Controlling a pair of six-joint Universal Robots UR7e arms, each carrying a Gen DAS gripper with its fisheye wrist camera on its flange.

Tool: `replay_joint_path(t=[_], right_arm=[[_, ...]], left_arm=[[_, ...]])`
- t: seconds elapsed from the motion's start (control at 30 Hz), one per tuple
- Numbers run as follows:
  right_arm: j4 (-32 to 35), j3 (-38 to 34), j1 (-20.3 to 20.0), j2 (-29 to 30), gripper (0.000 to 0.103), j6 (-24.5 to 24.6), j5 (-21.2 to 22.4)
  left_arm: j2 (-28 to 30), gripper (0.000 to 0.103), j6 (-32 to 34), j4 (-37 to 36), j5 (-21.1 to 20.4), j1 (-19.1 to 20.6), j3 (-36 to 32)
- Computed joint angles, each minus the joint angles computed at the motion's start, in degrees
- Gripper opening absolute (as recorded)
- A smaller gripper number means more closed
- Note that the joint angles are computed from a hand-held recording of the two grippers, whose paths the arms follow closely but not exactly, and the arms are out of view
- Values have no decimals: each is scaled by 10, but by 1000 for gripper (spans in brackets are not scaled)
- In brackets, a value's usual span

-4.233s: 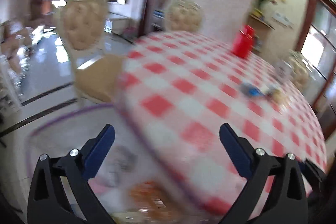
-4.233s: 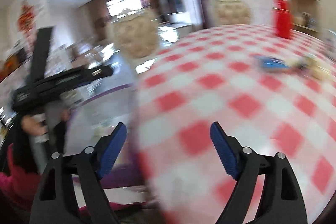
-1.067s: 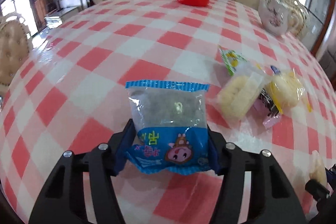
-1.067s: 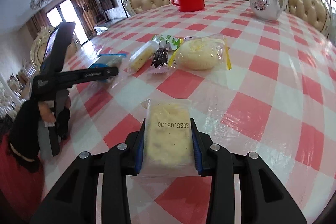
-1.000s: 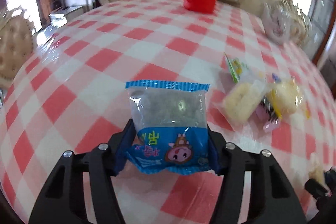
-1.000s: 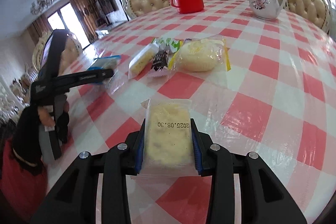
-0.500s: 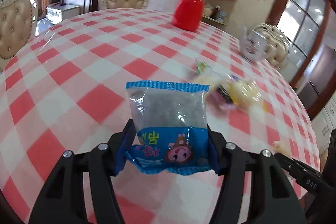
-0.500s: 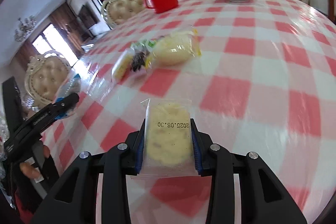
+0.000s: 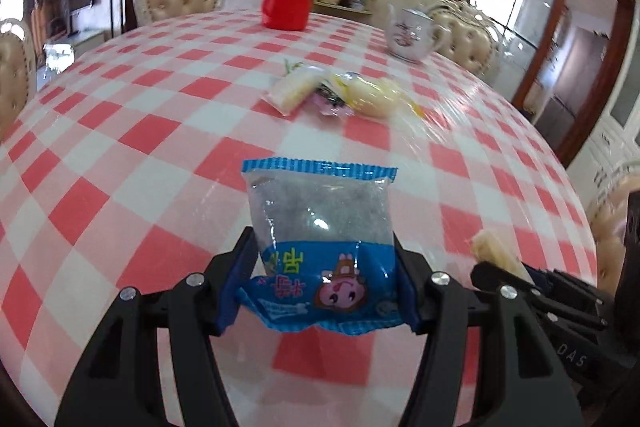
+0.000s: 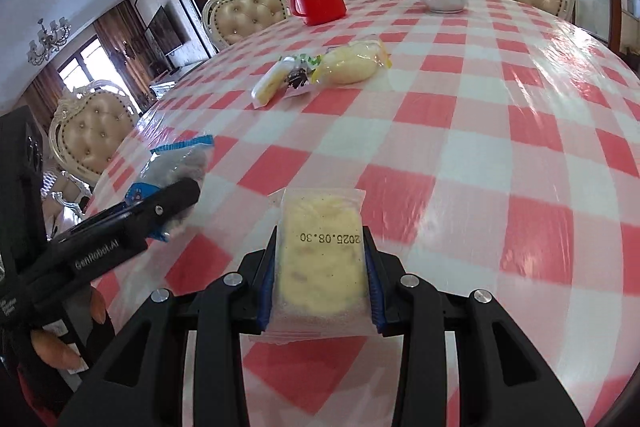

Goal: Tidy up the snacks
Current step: 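Carry the blue packet and clear pastry bag over the clear bin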

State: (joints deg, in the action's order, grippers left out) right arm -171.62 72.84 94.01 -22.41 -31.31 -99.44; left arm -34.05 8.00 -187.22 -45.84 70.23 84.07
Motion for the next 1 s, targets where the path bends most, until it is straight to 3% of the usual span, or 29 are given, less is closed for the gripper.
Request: replay_joint_path(t=[0.43,1.0], right_arm=[[-59,95,-7,-47,36,-4,1],[-67,146,14,-55,37,-45,6]], left_arm=[[-24,62,37,-47,-1,-33,107],[-85,62,28,-109,24,-39,234]])
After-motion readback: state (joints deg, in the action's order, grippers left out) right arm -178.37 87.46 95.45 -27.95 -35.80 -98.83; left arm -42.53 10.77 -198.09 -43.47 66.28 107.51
